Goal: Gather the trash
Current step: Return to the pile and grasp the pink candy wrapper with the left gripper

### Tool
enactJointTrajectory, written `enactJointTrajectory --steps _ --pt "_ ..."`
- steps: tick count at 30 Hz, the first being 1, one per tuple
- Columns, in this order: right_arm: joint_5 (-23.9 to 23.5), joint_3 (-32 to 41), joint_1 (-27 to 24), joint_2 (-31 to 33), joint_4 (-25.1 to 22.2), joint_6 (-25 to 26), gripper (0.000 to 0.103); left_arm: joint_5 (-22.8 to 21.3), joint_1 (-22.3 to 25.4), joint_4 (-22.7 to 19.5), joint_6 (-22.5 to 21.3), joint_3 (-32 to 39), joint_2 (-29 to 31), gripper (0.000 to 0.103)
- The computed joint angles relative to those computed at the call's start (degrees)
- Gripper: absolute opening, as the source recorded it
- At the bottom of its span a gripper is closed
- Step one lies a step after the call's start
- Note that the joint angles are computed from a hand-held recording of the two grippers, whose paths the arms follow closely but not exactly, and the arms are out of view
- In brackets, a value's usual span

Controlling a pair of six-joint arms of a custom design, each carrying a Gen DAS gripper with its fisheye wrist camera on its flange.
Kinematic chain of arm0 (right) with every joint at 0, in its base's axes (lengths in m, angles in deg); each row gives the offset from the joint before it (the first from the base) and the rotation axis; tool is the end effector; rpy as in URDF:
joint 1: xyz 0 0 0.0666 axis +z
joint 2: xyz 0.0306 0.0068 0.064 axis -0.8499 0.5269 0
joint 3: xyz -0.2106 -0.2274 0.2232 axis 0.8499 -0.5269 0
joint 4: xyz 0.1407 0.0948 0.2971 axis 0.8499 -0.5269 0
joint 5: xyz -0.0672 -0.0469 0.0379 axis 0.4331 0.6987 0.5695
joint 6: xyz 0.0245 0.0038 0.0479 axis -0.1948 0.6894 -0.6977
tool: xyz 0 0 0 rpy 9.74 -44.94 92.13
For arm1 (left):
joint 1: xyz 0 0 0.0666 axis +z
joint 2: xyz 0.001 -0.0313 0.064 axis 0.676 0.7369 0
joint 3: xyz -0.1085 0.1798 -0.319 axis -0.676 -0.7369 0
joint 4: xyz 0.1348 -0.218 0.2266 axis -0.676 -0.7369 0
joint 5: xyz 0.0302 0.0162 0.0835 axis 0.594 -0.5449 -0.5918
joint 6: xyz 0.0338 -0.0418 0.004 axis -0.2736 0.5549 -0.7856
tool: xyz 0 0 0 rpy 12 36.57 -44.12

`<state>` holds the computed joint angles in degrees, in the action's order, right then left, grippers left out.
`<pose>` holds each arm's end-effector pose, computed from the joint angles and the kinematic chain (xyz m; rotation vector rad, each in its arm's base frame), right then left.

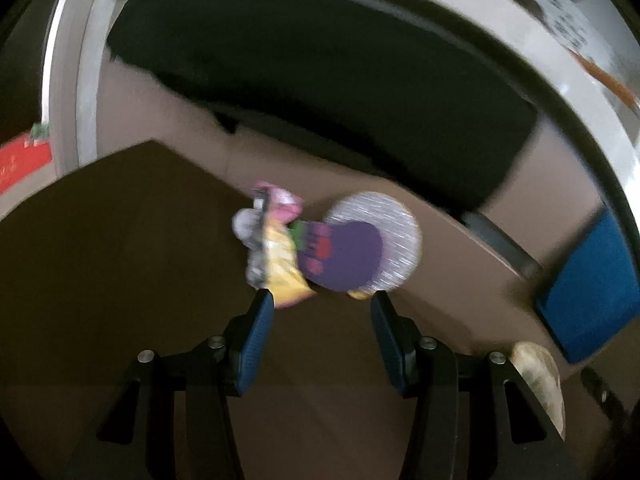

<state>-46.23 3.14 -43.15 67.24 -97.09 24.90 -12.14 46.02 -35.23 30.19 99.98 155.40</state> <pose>0.5115 0.1462 0.4234 -0.3751 2.1890 0.4484 0.4855 0.0287 0.3640 -0.6630 2.1295 -0.2847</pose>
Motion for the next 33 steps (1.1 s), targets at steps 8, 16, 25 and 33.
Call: enactJointTrajectory --steps 8,16,25,33 --pt "2.01 4.48 6.39 4.77 -2.24 2.21 0.053 11.04 7.19 -5.64 0.25 12.8 13.49 0.052" --pt "4.9 9.92 9.27 9.75 -5.81 3.48 0.053 12.61 7.89 -10.47 -0.95 16.99 16.85 0.019" --pt "1.05 19.7 12.34 16.71 -9.55 3.14 0.053 13.75 10.45 -9.91 -8.51 -0.8 -0.44 0.011" --pt "5.41 43.32 18.84 30.45 -17.1 10.88 0.053 9.65 12.5 -6.7 -9.27 -12.98 -12.06 0.011"
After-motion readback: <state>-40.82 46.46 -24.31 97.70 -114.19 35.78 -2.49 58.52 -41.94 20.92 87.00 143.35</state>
